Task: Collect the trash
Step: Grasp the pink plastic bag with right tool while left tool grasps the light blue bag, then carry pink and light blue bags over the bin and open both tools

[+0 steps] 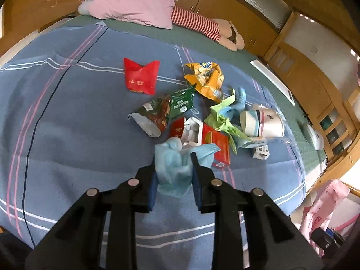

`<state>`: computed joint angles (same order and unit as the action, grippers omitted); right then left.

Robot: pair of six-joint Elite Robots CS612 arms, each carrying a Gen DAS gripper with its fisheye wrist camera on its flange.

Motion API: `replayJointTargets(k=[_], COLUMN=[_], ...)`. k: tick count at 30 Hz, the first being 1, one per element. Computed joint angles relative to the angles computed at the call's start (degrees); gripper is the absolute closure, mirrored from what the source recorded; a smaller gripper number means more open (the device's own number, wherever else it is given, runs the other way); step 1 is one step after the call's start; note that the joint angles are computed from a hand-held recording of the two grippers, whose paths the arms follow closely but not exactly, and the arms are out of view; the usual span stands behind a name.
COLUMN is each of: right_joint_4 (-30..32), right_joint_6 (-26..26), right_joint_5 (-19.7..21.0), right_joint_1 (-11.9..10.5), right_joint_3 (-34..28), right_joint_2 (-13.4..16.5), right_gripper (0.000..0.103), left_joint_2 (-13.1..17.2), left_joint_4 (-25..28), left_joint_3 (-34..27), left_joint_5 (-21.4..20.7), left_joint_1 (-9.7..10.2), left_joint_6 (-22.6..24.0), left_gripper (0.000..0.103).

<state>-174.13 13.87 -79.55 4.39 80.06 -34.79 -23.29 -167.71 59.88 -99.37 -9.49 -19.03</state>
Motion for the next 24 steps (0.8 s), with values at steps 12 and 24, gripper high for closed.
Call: replayJointTargets(k=[12, 24], right_joint_4=[1.5, 1.1], right_joint_6=[-0.4, -1.1], right_joint_5=[-0.4, -1.6], right_joint_1=[0.6, 0.8], right_joint_3=[-1.0, -1.3], right_joint_2=[0.4, 0.6], right_gripper=[0.070, 0.070], left_joint_2=[-1.8, -4.5], left_joint_4=[-7.2, -17.1], left_joint_3=[3.8, 10.2], left_joint_5=[2.7, 5.3], left_joint_1=[-1.00, -1.49], left_joint_6=[4.5, 0.9], left_gripper=[0.076, 0.077])
